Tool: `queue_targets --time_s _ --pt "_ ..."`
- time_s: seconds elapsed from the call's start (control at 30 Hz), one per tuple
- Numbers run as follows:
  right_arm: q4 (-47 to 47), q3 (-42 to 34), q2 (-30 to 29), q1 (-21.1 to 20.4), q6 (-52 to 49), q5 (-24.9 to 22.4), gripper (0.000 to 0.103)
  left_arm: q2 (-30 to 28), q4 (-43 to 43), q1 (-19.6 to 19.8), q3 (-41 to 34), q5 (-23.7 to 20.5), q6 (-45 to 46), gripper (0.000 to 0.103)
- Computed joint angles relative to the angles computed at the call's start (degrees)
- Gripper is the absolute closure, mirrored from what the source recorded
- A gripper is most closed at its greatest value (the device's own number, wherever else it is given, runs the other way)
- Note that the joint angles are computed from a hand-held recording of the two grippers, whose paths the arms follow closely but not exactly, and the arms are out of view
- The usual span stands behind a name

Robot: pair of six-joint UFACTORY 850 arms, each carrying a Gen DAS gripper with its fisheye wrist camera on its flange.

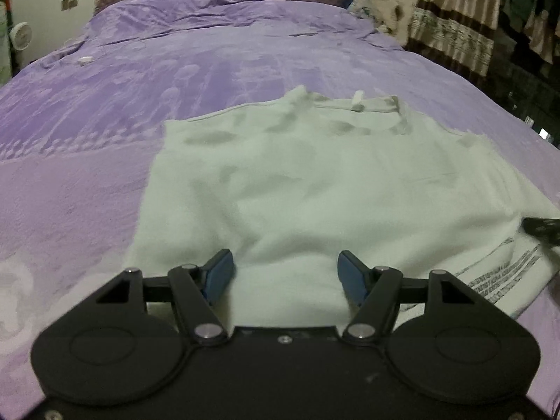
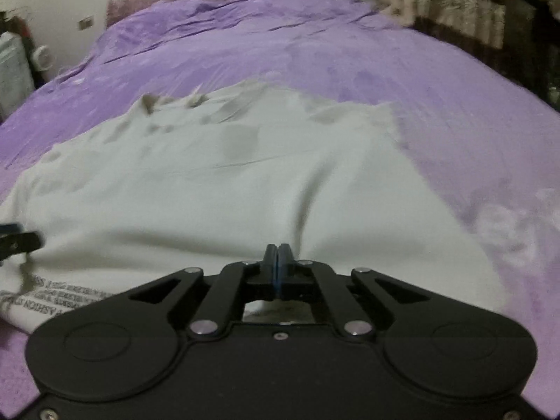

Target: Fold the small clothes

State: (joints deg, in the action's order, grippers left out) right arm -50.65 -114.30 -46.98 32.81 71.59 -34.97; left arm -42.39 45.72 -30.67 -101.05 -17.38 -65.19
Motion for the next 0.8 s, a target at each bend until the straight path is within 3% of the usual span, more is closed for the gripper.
queue_targets --time_s 0.07,0.17,0.27,0.43,0.63,0.73,0.8 --pt "-7.13 2.56 1.31 0.87 5.31 -5.28 0.103 0.98 0.51 0.59 2.23 2.11 -0.46 0.035" --pt "-4.74 7.92 4.26 -0.9 7.32 -2.51 0.103 1.82 3.13 0.6 4.04 3.05 -1.7 0.035" --pt "-0.76 7.98 4.49 -1.77 5.03 -1.5 0.103 1.33 5.57 -0.4 3.07 -0.21 -3.83 0.034" --pt "2.64 -0.34 0.18 -0.63 -4.24 -8.87 0.103 -2.18 -1.66 -1.6 -5.25 -8.86 3.29 0.033" --pt "-2.17 2.07 3.66 0.08 -1.72 -8.69 0.094 1.62 -2.78 -1.26 -1.76 -10.04 -0.37 0.033" --pt "4.83 1.66 2.77 -1.53 -4.12 -10.98 0.094 1.7 -8.23 -0.33 -0.4 -10.74 4.14 0.033" --pt "6.68 7.77 5.35 -2.92 -0.58 -5.04 0.094 2.92 -4.55 -0.05 2.88 -7.66 1.16 0.033"
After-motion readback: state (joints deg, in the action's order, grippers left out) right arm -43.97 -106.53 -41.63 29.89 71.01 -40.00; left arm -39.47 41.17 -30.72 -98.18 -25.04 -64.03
